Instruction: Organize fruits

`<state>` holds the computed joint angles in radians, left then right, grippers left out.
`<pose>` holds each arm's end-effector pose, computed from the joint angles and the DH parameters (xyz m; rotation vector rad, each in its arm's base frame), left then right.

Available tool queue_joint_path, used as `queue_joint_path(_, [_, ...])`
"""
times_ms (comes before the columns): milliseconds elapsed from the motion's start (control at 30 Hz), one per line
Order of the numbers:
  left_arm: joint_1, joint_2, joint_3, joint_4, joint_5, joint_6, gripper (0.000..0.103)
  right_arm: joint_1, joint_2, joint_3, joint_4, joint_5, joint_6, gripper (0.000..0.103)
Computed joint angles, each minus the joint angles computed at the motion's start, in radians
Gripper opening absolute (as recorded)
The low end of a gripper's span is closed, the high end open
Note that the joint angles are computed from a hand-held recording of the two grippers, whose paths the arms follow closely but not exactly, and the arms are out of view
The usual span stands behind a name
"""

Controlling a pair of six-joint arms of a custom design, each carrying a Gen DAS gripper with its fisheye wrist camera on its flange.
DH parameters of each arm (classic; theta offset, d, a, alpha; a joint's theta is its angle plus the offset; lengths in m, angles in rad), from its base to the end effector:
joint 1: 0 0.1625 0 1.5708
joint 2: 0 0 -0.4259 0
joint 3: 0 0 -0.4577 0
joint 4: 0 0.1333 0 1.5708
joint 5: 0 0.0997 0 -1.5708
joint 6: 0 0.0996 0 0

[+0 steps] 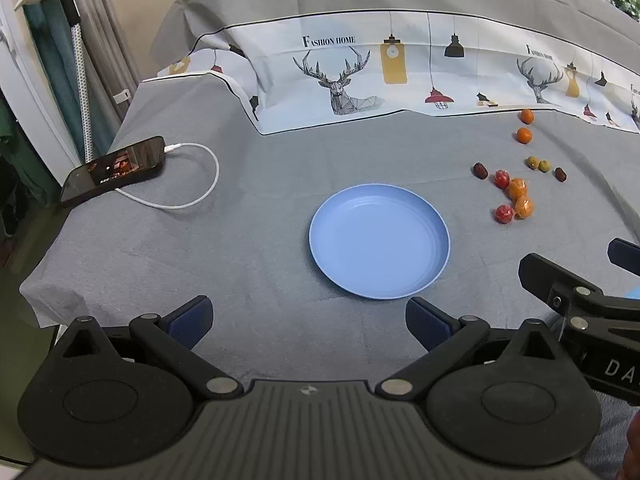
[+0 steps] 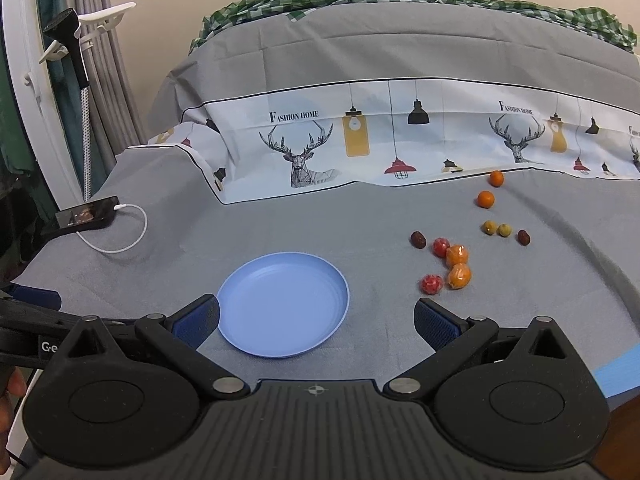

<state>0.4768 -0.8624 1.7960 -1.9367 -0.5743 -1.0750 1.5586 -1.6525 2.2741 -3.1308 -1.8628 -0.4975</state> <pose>-0.4374 -0.4701 0.0188 0.3536 2.0989 -0.7245 0.0988 -0.4744 0.3445 0.4059 -2.3897 1.0962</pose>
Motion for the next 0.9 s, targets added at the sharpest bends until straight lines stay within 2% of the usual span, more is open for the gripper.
queue_joint_path(533, [-0.006,-0.005,-0.004,0.000,0.003,-0.002,0.102,0.000,-0.009,0.006,-0.018,0.012,-0.001,0.103])
queue_joint_path(900, [-0.008,-0.005,-0.003,0.002,0.004,0.005,0.102,0.005,-0.006,0.014,-0.035,-0.008,0.002,0.103])
